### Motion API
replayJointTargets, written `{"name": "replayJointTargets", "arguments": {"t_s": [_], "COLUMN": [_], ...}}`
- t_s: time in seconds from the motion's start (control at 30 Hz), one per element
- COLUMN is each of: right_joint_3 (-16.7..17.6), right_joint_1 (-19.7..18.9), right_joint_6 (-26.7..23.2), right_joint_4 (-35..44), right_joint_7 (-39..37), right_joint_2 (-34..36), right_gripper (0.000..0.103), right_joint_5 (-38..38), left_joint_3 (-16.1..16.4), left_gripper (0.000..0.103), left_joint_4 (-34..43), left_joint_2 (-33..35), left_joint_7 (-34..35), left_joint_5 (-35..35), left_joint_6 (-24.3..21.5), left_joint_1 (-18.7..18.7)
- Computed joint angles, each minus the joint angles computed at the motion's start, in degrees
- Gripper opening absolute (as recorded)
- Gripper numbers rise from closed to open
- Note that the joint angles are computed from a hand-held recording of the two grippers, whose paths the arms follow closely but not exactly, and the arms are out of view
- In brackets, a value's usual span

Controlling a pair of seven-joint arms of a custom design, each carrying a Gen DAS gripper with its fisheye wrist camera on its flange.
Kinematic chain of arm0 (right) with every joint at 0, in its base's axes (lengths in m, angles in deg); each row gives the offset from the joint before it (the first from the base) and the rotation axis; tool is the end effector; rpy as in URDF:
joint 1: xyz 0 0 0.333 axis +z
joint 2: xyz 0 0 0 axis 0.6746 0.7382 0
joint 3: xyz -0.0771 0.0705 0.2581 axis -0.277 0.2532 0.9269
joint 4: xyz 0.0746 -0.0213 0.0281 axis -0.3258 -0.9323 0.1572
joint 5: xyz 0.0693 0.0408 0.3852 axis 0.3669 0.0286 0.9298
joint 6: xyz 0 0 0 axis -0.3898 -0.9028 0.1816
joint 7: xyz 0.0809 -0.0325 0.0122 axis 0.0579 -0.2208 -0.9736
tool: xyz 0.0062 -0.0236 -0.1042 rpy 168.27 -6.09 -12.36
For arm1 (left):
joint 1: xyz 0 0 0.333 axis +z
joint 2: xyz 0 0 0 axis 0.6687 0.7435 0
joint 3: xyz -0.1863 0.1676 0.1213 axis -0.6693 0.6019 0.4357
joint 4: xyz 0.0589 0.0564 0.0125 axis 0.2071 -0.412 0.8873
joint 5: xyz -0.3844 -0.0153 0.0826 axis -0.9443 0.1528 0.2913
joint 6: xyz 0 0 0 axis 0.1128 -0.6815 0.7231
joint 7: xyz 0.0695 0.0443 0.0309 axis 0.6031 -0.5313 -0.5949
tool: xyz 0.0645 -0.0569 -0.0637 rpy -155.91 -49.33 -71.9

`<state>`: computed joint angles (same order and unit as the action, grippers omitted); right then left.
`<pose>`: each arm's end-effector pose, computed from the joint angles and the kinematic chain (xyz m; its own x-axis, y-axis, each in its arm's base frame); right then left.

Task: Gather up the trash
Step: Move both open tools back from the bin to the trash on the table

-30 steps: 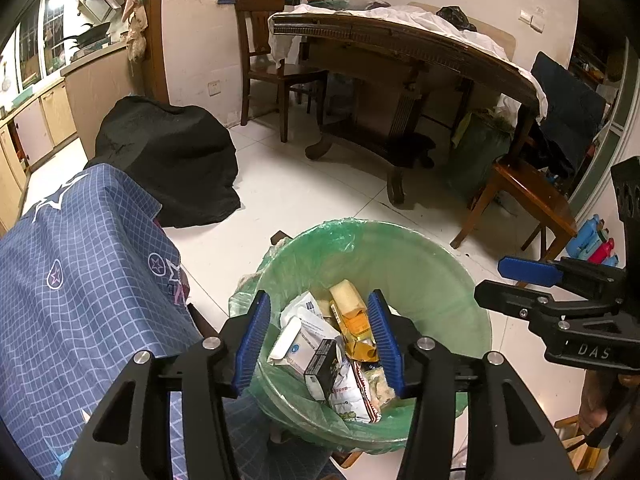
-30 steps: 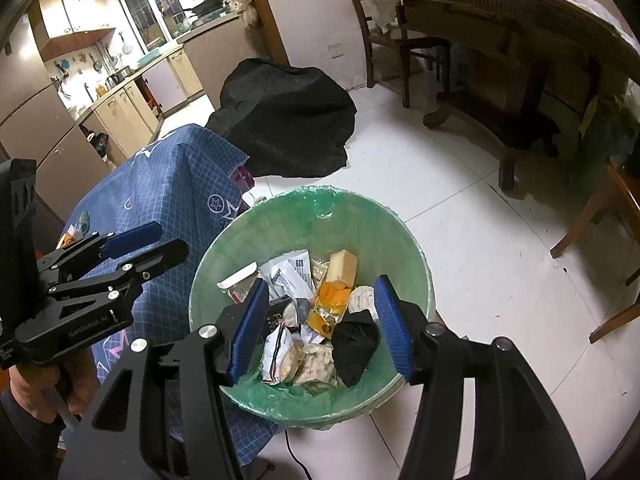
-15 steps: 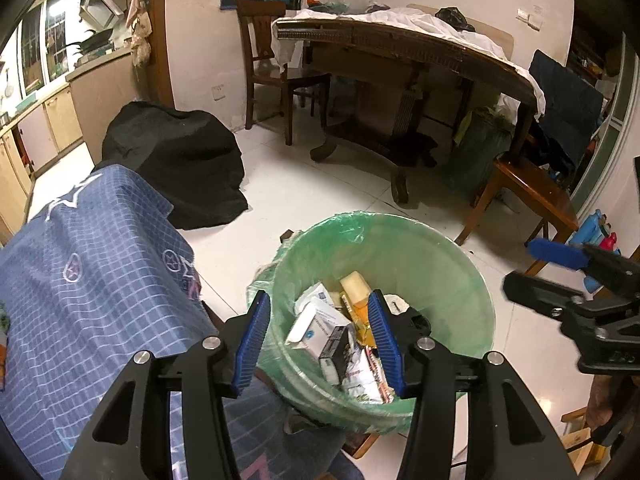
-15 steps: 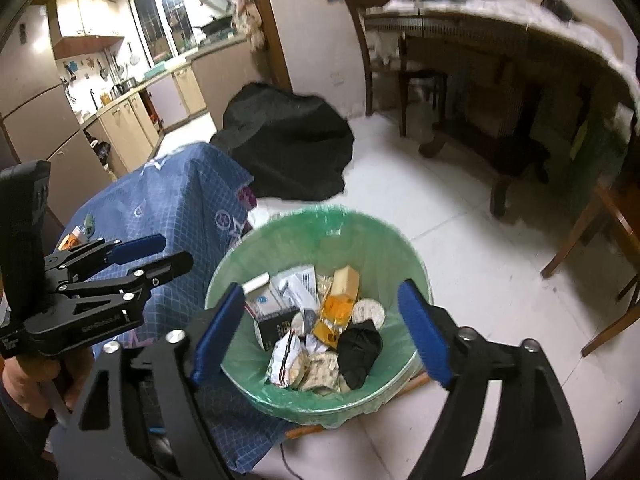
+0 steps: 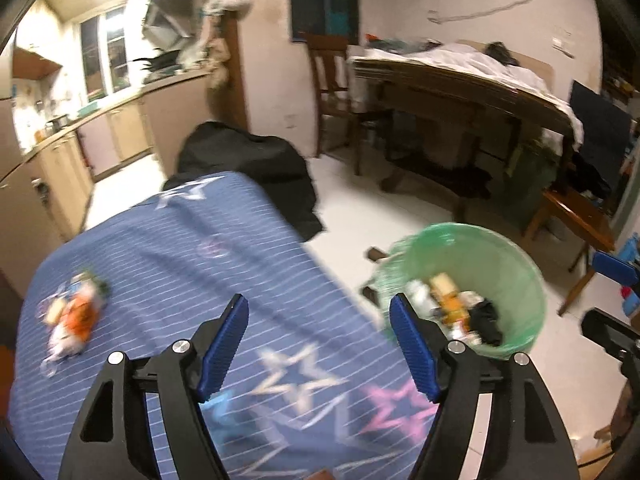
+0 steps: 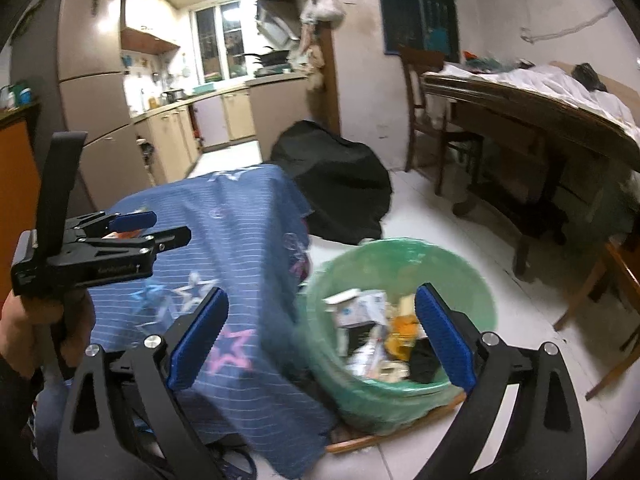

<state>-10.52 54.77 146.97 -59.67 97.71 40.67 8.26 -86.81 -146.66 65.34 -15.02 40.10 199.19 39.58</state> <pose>0.6208 0.2825 0.4798 0.4213 -0.8999 -0.1123 -0.5415 -0.1503 -0.8271 0.5963 -0.1132 0.5059 -0.0689 -0.9966 -0.0445 -0.6430 0.0785 -0.7618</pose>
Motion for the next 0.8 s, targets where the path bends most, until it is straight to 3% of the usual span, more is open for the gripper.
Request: {"name": "replayJointTargets", "arguments": {"t_s": [0.2, 0.43, 0.57, 0.63, 0.7, 0.77, 0.8], "right_joint_3": [3.05, 2.35, 1.56, 1.52, 1.55, 1.97, 2.02], "right_joint_1": [1.23, 5.71, 7.90, 8.51, 9.16, 9.39, 9.48], "right_joint_6": [-0.20, -3.09, -4.44, -5.18, -6.18, -6.72, -6.82], "right_joint_4": [1.43, 7.21, 10.28, 11.98, 13.67, 14.52, 14.55], "right_joint_7": [-2.24, -2.24, -1.68, -1.87, -1.92, -2.33, -2.47], "right_joint_2": [1.34, 4.72, 6.56, 7.74, 9.00, 10.00, 10.22], "right_gripper": [0.091, 0.091, 0.091, 0.091, 0.091, 0.091, 0.091], "right_joint_5": [0.52, -1.28, -2.49, -2.85, -2.99, -2.67, -2.56], "left_joint_3": [0.63, -0.01, 1.02, 3.21, 2.56, 4.67, 7.60], "left_gripper": [0.076, 0.076, 0.076, 0.076, 0.077, 0.077, 0.077], "left_joint_4": [-9.63, -15.79, -17.19, -17.81, -17.74, -17.13, -16.24], "left_joint_2": [-8.41, -13.91, -14.76, -14.63, -13.70, -12.18, -10.83], "left_joint_7": [0.40, 4.17, 8.58, 13.45, 14.22, 18.24, 22.81], "left_joint_5": [-1.51, -6.24, -10.51, -14.49, -13.47, -16.51, -21.89], "left_joint_6": [1.81, 3.32, 3.42, 3.72, 4.28, 3.99, 3.29], "left_joint_1": [5.20, 11.48, 13.25, 12.89, 15.66, 15.91, 14.85]}}
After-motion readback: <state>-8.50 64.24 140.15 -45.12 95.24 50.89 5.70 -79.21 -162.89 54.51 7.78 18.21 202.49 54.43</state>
